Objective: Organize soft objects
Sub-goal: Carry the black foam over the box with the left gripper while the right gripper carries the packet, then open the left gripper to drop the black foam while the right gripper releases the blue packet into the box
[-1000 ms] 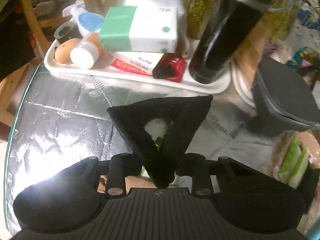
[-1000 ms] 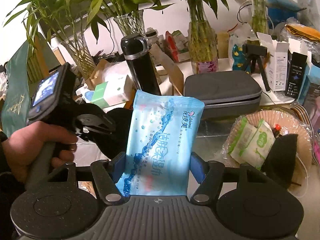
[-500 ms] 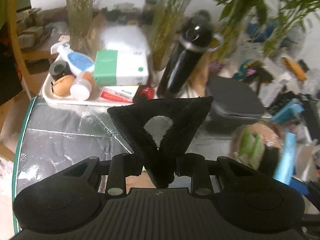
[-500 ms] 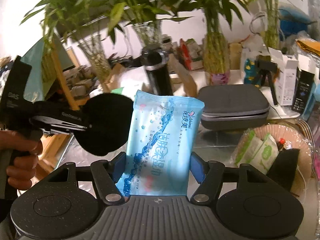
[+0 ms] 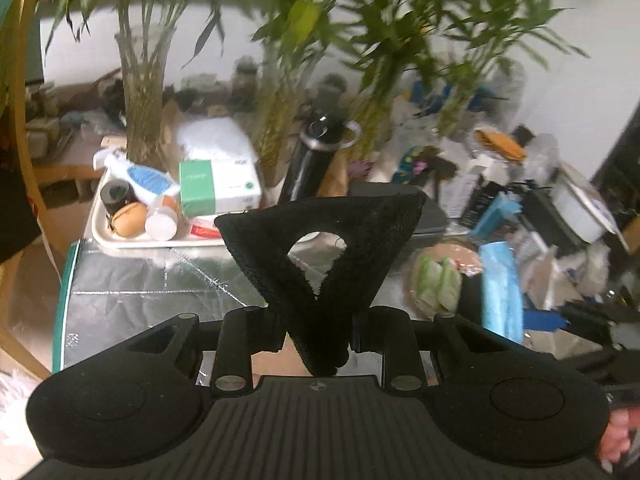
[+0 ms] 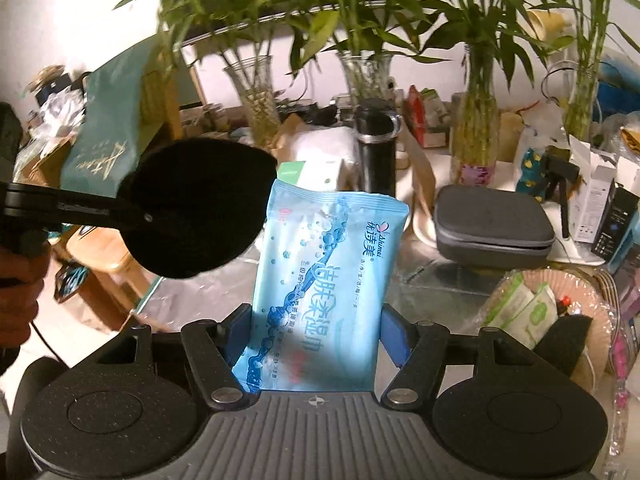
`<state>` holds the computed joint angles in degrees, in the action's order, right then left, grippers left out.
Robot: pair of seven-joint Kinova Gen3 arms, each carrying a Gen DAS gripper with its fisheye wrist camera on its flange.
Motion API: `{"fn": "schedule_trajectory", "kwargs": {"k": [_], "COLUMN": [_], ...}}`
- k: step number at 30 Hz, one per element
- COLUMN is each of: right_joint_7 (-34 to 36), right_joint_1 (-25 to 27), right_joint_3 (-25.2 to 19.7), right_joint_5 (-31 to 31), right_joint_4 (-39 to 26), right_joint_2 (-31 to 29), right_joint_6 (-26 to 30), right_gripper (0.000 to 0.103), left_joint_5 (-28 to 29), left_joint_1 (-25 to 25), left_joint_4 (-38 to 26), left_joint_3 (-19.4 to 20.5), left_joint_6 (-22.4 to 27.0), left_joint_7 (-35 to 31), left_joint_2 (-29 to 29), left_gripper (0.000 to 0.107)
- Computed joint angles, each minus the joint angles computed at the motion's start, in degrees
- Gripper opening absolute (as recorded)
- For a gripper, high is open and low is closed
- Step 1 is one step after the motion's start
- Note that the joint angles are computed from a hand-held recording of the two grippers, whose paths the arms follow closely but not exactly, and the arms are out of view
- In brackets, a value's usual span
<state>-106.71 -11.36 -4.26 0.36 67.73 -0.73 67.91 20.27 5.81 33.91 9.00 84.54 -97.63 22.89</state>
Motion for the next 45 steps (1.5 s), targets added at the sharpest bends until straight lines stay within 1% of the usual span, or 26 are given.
{"fn": "schedule_trajectory", "kwargs": {"k": [3, 6, 9, 12, 14, 19, 24, 26, 27, 29, 30, 31, 34, 38, 45], "right_joint_7": [-0.4, -0.8, -1.0, -1.0, -1.8, -5.4, -7.3, -7.7, -7.8, -8.2, -8.2, -8.3, -8.4, -8.2, -7.4], "right_joint_1": [-1.0, -1.6, -2.2, -2.5, -2.7, -2.6, -2.2, -2.2, -2.2, -2.3, -2.4, -2.5, -2.7, -2.5, -2.6], "right_joint_3": [-1.0, -1.4, -1.9, -2.1, -2.4, -3.2, -3.7, -3.9, -3.9, -4.1, -4.2, -4.3, -4.6, -4.2, -4.1], "right_joint_5": [1.8, 2.1, 2.2, 1.3, 1.2, 2.8, 3.5, 3.4, 3.2, 3.2, 3.2, 3.1, 3.1, 2.2, 1.2], "right_joint_4": [-0.7, -1.5, -2.3, -1.7, -0.8, 1.8, 4.1, 4.6, 5.0, 5.5, 5.7, 5.8, 6.3, 6.7, 6.7], "right_joint_2": [-0.7, -1.4, -1.9, -2.8, -3.5, -5.3, -6.9, -7.0, -7.1, -7.2, -7.3, -7.4, -7.8, -8.2, -7.9], "right_joint_6": [1.9, 3.4, 5.0, 5.3, 4.9, 3.9, 3.2, 3.3, 3.3, 3.5, 3.6, 3.8, 4.2, 4.5, 5.4], "right_gripper": [0.069, 0.069, 0.069, 0.069, 0.069, 0.069, 0.069, 0.069, 0.069, 0.069, 0.069, 0.069, 0.069, 0.069, 0.069], "left_joint_5": [3.5, 7.4, 10.2, 12.8, 14.3, 15.5, 14.5, 14.6, 14.5, 15.0, 15.0, 14.6, 15.2, 14.6, 16.6], "left_joint_1": [-3.2, -6.3, -8.0, -9.2, -9.8, -8.9, -6.6, -5.8, -5.4, -5.0, -4.8, -4.5, -4.5, -4.6, -5.4], "left_joint_4": [3.5, 7.1, 10.3, 13.4, 17.0, 24.6, 32.9, 35.6, 36.7, 40.1, 41.5, 42.3, 43.4, 44.8, 46.4], "left_joint_3": [1.0, 1.2, 0.6, -0.1, -0.8, -3.0, -4.5, -5.1, -5.3, -5.8, -6.0, -6.2, -7.1, -8.0, -10.3], "left_joint_6": [-0.1, -0.1, 0.0, 0.4, -0.3, -2.1, -5.9, -7.1, -7.6, -10.3, -11.4, -11.8, -10.8, -10.3, -7.6], "left_joint_7": [-3.4, -7.2, -10.6, -14.1, -18.2, -23.4, -30.1, -31.9, -32.5, -35.0, -35.9, -36.3, -36.9, -36.0, -35.5], "left_joint_2": [-3.0, -5.9, -8.5, -10.7, -13.0, -17.1, -21.0, -21.9, -22.0, -23.0, -23.4, -23.7, -24.2, -25.8, -27.7], "left_gripper": [0.028, 0.028, 0.028, 0.028, 0.028, 0.028, 0.031, 0.034, 0.041, 0.050, 0.057, 0.063, 0.070, 0.072, 0.073]}}
